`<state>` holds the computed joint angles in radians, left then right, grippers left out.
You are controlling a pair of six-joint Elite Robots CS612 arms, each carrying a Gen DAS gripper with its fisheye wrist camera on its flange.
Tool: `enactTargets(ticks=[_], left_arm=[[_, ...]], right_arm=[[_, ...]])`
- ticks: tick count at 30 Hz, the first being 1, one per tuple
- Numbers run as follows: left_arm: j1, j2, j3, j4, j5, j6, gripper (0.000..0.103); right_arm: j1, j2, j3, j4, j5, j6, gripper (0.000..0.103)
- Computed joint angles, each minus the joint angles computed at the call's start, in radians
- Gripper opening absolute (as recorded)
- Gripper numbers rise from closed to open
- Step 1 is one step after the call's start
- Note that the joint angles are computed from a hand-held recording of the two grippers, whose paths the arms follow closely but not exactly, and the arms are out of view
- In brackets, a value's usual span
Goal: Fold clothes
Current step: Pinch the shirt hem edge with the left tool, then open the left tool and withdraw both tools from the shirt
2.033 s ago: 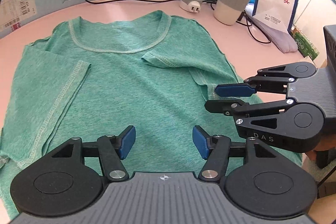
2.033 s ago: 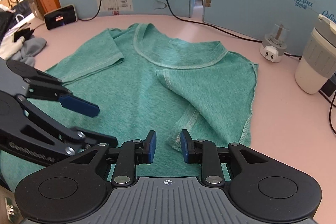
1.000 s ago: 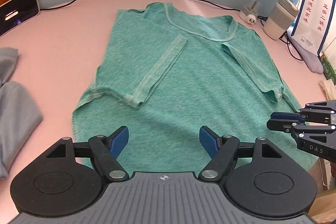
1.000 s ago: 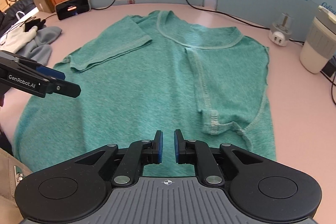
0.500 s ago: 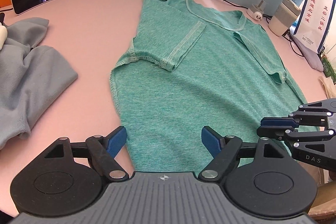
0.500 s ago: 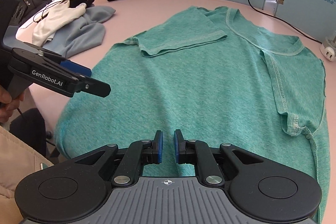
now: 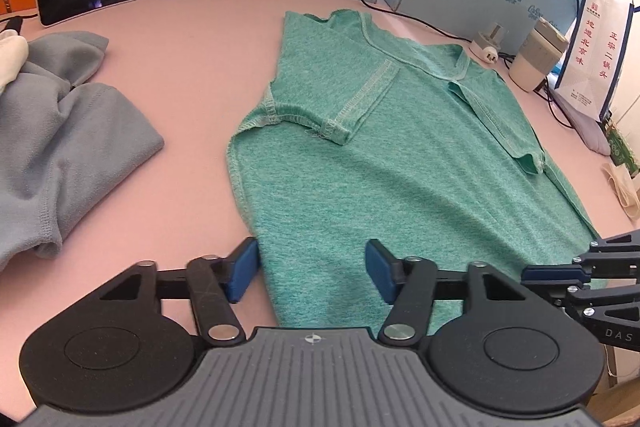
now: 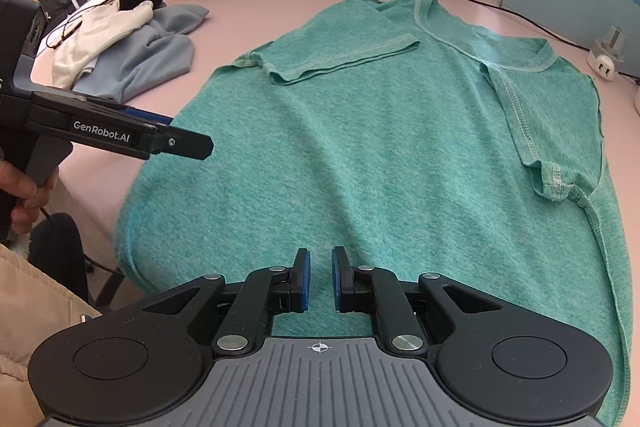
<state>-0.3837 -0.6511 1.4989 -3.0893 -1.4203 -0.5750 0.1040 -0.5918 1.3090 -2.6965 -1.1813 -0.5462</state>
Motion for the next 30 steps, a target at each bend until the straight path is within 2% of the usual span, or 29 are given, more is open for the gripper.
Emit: enactTargets(ticks=[1,2,4,9,12,14,16,17,18,20,22,23,24,28,30], left_arm=[[0.003,-0.001,0.002,0.000,0.002,-0.011,0.022],[0.009,-0.003,0.004,0.002,-0.012,-0.030,0.003],[0.020,-0.007,0.007,0.007,-0.043,-0.067,0.002],[0.008,-0.036,0.010,0.096,0.020,0.053,0.002],[0.005,-0.054,-0.001,0.185,0.050,0.137,0.002],[0.004,-0.053,-0.005,0.204,0.056,0.141,0.003],[0.005,-0.050,-0.010,0.223,0.054,0.125,0.011],[0.006,-0.048,-0.009,0.222,0.052,0.105,0.029],[0.009,-0.048,-0.004,0.201,0.034,0.088,0.048],[0.012,-0.048,-0.002,0.183,0.027,0.072,0.062],[0.012,-0.048,-0.005,0.183,0.040,0.066,0.064],[0.013,-0.047,-0.008,0.186,0.050,0.061,0.074],[0.014,-0.047,-0.009,0.183,0.056,0.056,0.079],[0.020,-0.051,-0.008,0.187,0.063,0.038,0.080],[0.023,-0.056,0.002,0.187,0.054,0.029,0.080]], right_arm=[[-0.001,-0.002,0.004,-0.005,-0.004,0.005,0.013],[-0.002,-0.004,0.008,-0.012,-0.009,0.012,0.013],[-0.003,-0.006,0.012,-0.023,-0.013,0.027,0.013],[-0.005,-0.007,0.015,-0.052,-0.011,0.050,0.013],[-0.008,-0.007,0.011,-0.055,-0.001,0.045,0.013],[-0.008,-0.004,0.006,-0.050,0.001,0.046,0.014],[-0.009,-0.001,0.002,-0.046,-0.001,0.047,0.024],[-0.009,0.000,0.001,-0.049,-0.004,0.048,0.031],[-0.010,0.000,0.001,-0.051,-0.007,0.050,0.032],[-0.012,0.000,0.002,-0.061,-0.010,0.060,0.032],[-0.016,0.002,-0.002,-0.075,-0.020,0.090,0.032],[-0.018,0.004,-0.007,-0.078,-0.024,0.111,0.032],[-0.021,0.007,-0.013,-0.083,-0.033,0.141,0.032],[-0.033,0.011,-0.024,-0.113,-0.086,0.230,0.033],[-0.043,0.007,-0.019,-0.127,-0.118,0.268,0.041]])
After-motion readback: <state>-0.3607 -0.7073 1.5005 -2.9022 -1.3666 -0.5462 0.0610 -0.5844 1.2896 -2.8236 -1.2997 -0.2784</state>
